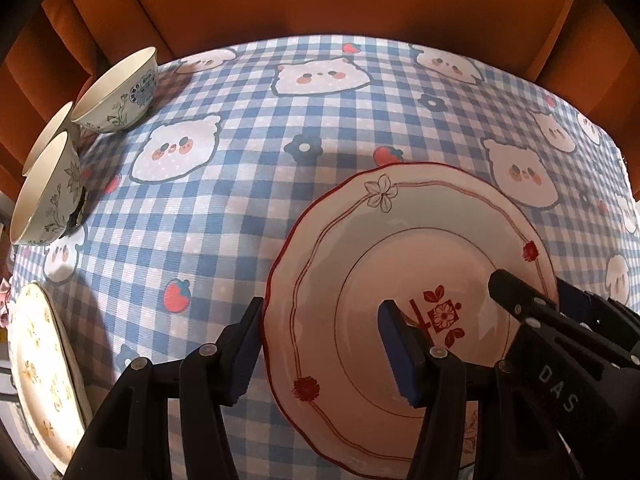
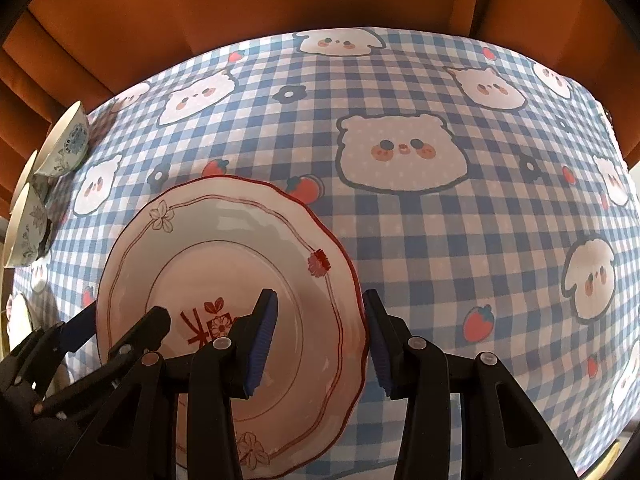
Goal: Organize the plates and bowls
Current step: 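Grip the red-rimmed plate rim with the left tool while the right tool grips it too, then lift and carry the red-rimmed plate with both tools over the floral plate stack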
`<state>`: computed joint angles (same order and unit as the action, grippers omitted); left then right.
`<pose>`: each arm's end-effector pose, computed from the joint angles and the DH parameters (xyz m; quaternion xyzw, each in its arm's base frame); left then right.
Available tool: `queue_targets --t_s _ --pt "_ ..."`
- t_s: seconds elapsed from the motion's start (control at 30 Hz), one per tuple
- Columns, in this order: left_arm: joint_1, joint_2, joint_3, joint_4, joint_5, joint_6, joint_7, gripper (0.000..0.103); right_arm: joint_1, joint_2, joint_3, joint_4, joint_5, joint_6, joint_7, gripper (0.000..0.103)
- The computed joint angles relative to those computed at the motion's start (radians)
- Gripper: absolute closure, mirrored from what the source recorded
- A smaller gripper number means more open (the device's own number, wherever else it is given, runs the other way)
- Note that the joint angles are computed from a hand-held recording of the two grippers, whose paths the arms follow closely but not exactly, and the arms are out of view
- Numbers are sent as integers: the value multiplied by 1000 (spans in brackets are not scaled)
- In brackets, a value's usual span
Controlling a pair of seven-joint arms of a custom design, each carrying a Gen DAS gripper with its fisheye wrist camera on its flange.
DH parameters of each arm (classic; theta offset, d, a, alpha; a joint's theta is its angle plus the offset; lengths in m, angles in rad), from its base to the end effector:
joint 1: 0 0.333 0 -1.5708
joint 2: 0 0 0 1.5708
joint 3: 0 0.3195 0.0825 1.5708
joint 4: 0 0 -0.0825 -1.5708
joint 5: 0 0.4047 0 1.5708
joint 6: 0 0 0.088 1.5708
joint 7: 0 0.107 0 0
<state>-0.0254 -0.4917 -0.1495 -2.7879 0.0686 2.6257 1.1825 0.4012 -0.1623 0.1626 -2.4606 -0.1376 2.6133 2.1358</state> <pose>0.3919 -0.0666 0.3720 -0.7519 0.6369 -0.1124 0.1277 0.4240 0.2718 0.3783 -0.7344 0.6585 -0.0891 0.1385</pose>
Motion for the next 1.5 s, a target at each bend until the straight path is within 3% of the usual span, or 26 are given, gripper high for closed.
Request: queue_targets --t_s 0.47,0.83,1.2,1.5 --pt "14 8 -2 6 9 3 -33 47 0 38 -3 31 -39 -8 -5 55" --pt "-7 -140 24 -68 -8 -15 6 47 18 -42 22 -12 -17 -32 25 55" --pt "-11 -345 127 -154 -95 -68 203 47 41 -124 100 -8 -114 -127 216 55" --pt "80 -537 221 -214 -144 -181 435 47 101 -124 167 62 -203 -232 431 55"
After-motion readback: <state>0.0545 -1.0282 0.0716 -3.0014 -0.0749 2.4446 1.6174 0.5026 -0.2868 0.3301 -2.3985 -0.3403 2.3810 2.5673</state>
